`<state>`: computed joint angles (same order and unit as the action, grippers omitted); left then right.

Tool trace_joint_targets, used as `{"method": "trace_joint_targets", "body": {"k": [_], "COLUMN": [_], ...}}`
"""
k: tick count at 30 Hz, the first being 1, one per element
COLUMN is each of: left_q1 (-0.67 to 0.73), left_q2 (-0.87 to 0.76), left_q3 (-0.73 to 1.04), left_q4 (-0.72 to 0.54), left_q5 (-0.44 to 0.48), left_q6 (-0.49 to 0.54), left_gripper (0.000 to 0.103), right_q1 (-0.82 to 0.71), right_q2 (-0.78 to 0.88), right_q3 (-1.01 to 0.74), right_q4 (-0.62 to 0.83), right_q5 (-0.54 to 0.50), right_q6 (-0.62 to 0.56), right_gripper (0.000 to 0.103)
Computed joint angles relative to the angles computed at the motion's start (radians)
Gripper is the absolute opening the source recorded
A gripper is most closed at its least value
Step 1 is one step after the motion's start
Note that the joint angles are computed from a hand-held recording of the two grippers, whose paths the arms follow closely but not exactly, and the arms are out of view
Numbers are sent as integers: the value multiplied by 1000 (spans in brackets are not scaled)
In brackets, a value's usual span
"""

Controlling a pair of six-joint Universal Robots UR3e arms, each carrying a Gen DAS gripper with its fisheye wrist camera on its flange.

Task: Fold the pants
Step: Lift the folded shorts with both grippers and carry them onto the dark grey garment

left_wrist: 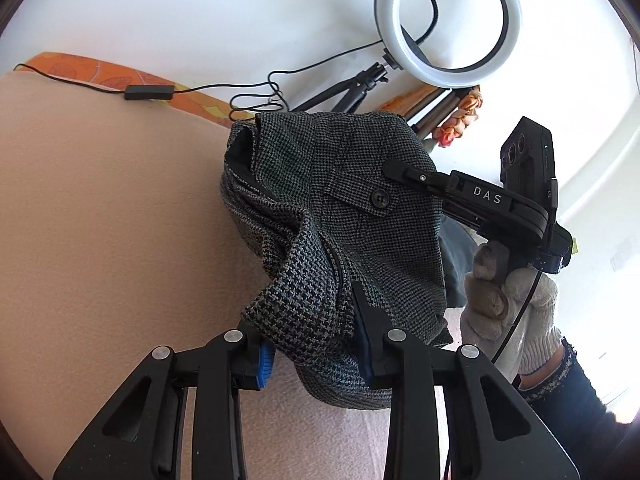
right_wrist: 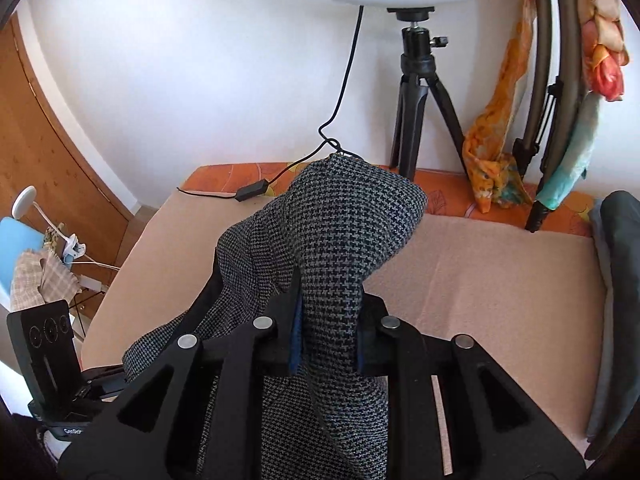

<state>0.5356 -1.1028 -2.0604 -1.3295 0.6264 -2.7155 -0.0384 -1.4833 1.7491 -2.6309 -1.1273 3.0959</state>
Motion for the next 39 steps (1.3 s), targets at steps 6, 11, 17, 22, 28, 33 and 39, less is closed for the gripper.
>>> {"method": "trace_joint_targets", "body": {"k": [6,11,17,22,28,33,39], "left_q1": [-177,-361,-615,-788,-923,-987,-1035], "left_q2": [-58,-196,-459,-676,-895,-1009,-1112], "left_q3": [2,49,238,470,766,934,1091], "left_q4": [244,514,798,880,877,844,802], "left_q5": [-2,33,136,223,301,347,388], "left_q6": [-189,-390,-614,-711,-770,-785,-799], "left_gripper": [30,30,30,30,30,30,30], "right_q1": [-180,-382,-661,-874,-1055,-1112,-1106], "right_q2": [-223,-402,-547,-580,-535,-451,-319], "right_q3": [145,195,173,96,-20,-85,-151], "right_q4": [90,268,529,732,888,878,770], "right_q5": [91,193,315,389,459,481,466], "right_q6": [-100,-229,-454,-646,-814,-850,-816], "right_gripper": [20,20,20,20,20,20,20]}}
